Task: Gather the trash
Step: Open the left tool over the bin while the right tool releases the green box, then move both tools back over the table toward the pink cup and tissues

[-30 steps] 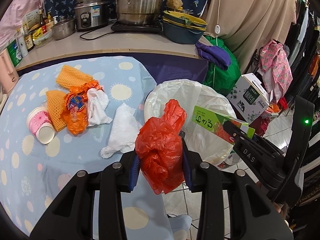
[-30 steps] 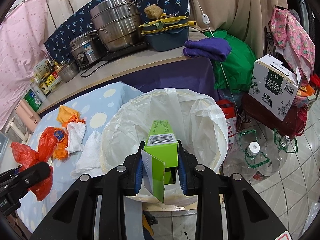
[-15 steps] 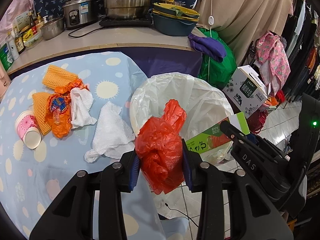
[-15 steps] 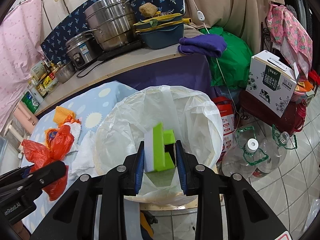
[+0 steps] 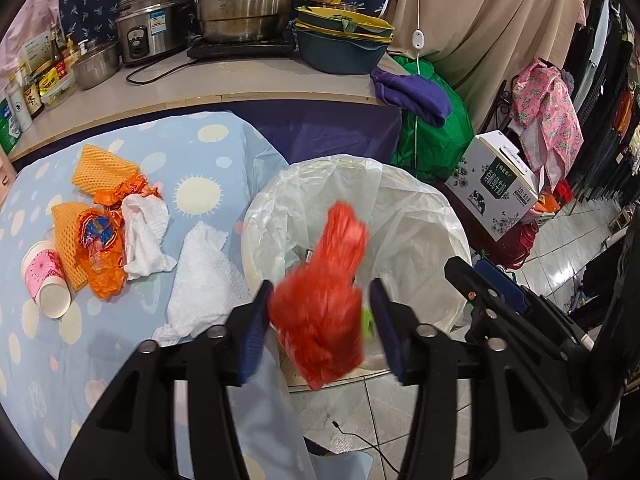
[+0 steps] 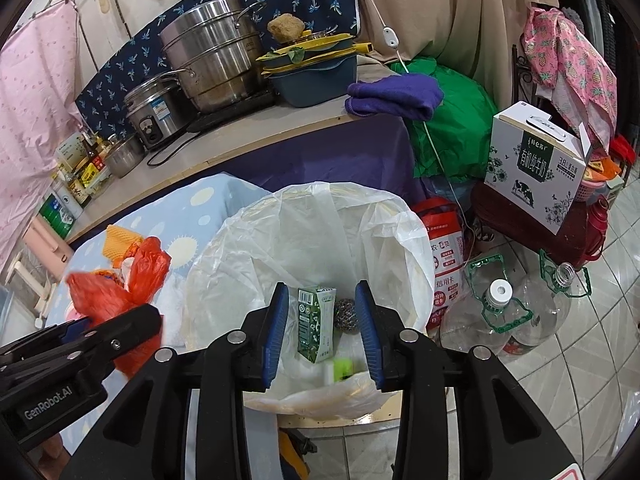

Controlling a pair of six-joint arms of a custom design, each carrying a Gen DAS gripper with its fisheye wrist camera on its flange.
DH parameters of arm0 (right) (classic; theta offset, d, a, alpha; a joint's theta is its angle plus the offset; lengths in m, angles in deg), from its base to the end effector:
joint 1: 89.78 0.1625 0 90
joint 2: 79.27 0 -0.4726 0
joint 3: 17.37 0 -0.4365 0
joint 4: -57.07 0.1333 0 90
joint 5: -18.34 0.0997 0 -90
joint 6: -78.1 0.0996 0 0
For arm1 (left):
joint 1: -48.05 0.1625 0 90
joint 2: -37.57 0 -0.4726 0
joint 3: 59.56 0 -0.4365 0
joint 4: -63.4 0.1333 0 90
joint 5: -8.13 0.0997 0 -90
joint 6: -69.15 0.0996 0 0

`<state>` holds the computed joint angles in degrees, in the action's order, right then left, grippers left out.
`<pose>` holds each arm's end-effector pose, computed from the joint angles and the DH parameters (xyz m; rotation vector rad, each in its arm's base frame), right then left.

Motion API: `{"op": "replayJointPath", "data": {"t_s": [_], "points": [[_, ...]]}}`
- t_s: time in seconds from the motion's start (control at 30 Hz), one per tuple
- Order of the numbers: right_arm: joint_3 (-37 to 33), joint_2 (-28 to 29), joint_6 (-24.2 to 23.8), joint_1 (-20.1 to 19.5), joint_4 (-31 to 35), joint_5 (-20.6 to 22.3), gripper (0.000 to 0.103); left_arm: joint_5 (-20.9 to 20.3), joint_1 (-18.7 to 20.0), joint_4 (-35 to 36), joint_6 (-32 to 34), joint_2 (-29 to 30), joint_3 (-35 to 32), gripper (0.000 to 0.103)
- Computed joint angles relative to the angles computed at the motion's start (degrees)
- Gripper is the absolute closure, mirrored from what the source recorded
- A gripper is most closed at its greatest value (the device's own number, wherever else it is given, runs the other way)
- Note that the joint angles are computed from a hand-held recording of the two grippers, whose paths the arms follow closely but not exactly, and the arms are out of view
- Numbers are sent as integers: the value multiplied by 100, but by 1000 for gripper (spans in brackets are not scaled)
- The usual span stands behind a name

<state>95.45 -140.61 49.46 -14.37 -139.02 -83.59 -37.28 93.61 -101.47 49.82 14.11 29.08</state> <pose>-0.0511 -0.6436 0.2605 0.1651 -2.3992 1.0601 -0.3639 -0.6613 -0.0987 0.4536 2.4319 -0.7134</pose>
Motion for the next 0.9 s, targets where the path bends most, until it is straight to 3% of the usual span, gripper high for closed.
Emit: {"op": "replayJointPath", "data": {"t_s": [0.17, 0.6, 0.9], "points": [[27, -38, 32, 10, -77, 17, 59, 81, -24, -172, 80, 36, -16, 36], [64, -7, -43, 130, -153, -11, 53, 153, 14, -283, -144, -162, 200, 30], [74, 81, -153, 318, -103, -22, 53, 506, 160, -503, -614, -702, 928, 28]]}}
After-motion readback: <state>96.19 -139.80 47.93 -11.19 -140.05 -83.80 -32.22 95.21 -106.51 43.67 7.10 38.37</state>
